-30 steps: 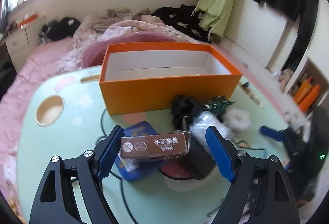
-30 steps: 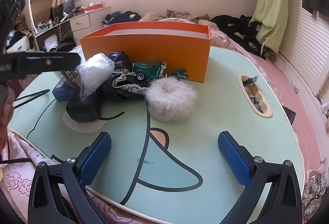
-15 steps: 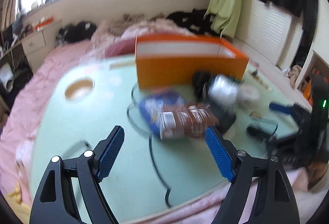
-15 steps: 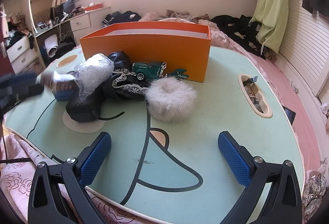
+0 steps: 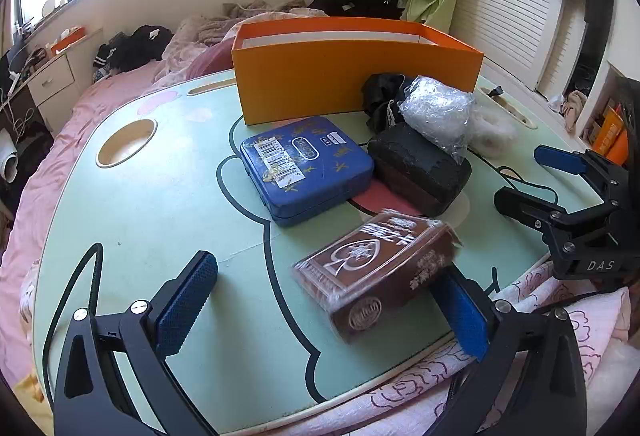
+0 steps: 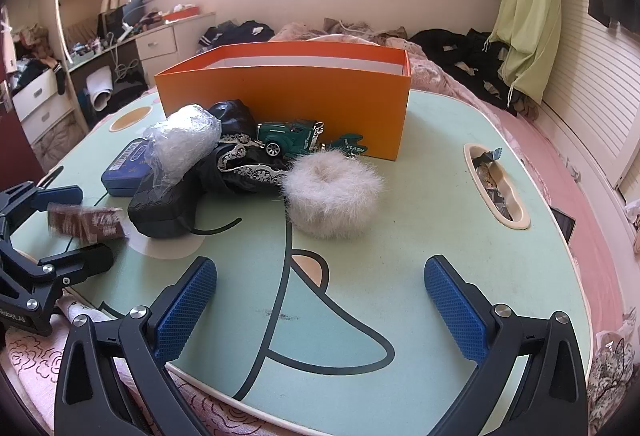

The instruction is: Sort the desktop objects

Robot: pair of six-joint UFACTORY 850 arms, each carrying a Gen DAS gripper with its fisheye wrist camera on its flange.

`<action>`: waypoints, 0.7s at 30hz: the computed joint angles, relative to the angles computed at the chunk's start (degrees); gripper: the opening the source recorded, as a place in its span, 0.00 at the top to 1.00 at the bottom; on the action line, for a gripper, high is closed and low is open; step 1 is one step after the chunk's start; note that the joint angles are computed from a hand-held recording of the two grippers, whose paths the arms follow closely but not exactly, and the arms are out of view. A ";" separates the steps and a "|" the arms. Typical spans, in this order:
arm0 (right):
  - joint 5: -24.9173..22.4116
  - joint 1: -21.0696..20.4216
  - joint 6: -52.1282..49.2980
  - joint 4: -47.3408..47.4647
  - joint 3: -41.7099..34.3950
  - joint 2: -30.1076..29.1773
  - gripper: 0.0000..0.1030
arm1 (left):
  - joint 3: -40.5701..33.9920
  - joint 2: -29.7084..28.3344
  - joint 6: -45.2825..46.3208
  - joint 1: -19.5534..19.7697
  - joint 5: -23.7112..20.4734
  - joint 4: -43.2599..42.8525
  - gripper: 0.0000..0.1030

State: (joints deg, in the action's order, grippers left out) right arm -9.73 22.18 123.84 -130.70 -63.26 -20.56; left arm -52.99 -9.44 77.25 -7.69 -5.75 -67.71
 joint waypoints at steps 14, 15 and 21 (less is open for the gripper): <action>0.20 -0.05 1.12 -1.49 -0.04 -0.03 0.00 | 0.25 0.21 0.64 -0.22 0.18 -1.20 0.00; 0.21 -0.06 1.07 -1.44 -0.05 -0.03 0.00 | 0.20 0.16 0.63 -0.28 0.22 -1.23 0.00; 0.37 -0.17 2.50 -3.15 -0.01 -0.01 0.00 | 0.25 0.19 0.91 -0.22 0.17 -1.59 0.00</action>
